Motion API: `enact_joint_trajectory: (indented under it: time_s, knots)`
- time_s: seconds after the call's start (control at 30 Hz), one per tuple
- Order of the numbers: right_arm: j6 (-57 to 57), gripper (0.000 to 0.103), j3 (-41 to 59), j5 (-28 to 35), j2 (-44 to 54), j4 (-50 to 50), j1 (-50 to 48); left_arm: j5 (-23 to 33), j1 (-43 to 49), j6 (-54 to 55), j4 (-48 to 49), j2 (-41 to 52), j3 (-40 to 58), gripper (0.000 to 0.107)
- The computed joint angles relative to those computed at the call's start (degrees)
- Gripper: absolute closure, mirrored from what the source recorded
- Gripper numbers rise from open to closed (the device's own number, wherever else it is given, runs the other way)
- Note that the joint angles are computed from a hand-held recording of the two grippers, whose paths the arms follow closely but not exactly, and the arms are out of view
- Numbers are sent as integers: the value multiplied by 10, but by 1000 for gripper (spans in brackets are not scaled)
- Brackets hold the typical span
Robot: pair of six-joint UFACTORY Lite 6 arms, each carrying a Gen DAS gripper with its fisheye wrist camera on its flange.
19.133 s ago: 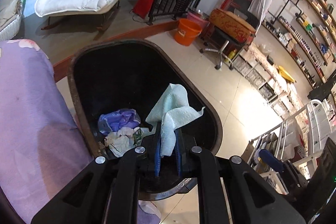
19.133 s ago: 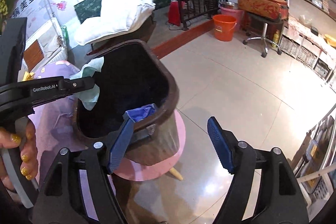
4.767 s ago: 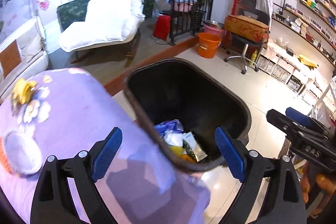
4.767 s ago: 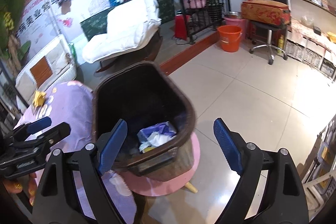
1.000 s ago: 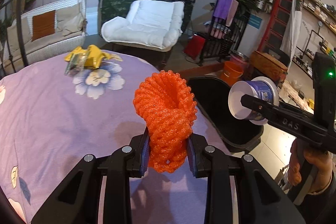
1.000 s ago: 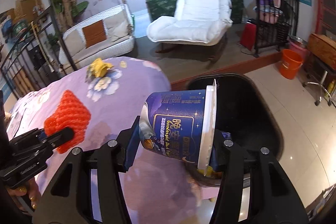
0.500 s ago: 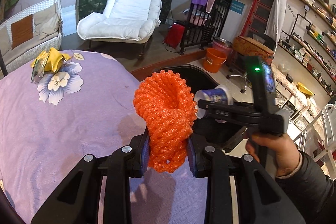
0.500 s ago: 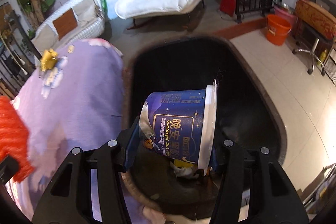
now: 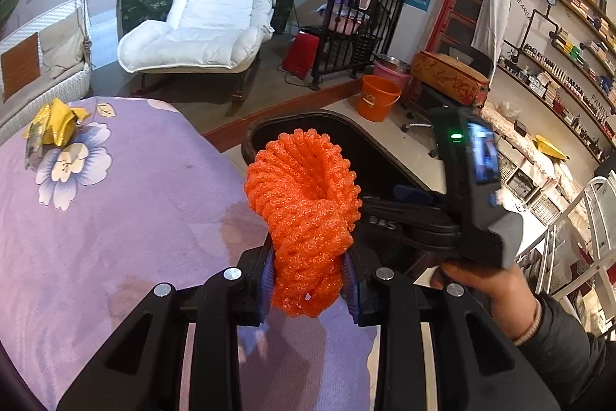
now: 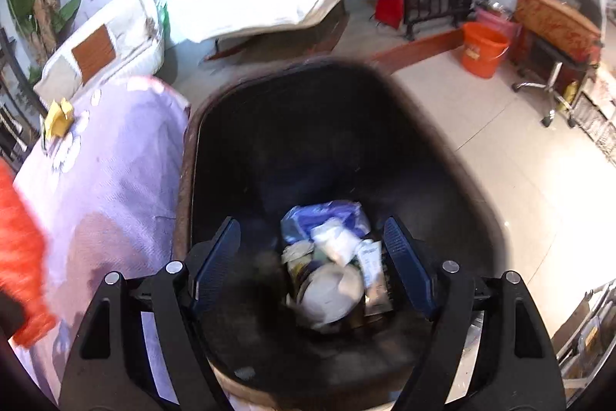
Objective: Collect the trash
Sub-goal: 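Open the right tool to drop the yogurt cup while the left tool drops the orange net, then move both open tools back toward the yellow snack wrapper on the table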
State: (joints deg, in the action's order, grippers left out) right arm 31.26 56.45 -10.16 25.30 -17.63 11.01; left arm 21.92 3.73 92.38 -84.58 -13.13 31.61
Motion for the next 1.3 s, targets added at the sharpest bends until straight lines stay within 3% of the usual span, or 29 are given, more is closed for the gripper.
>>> enact_joint_trajectory:
  time_s: [0.1,0.23,0.4,0.57,0.97,1.07,1.13,1.2,1.3]
  knots:
    - [-117,25,-81,-27,-83,119,-16,-19,-33,11,-20,38,27,77]
    - [-122,23,-152,-40,-165,116,-52,-28,-66,6,-27,87,65,77]
    - [-80,22,-214,-41,-239,57,-102,-50,-110,34,-65,137,102,77]
    - [29,22,-242,-51,-261,-63,-149,-64,-138,26,-63,188,143,77]
    - [56,22,-286,-72,-296,-111,-194,-89,-179,-103,43,292,242,77]
    - [72,22,-289,-68,-309,-123,-202,-94,-187,-147,83,312,263,65]
    - [76,18,-295,-69,-318,-124,-208,-92,-189,-162,94,319,268,43]
    - [87,18,-302,-72,-326,-134,-217,-96,-189,-106,36,308,253,32]
    - [89,18,-306,-71,-336,-134,-222,-104,-189,-73,12,292,233,27]
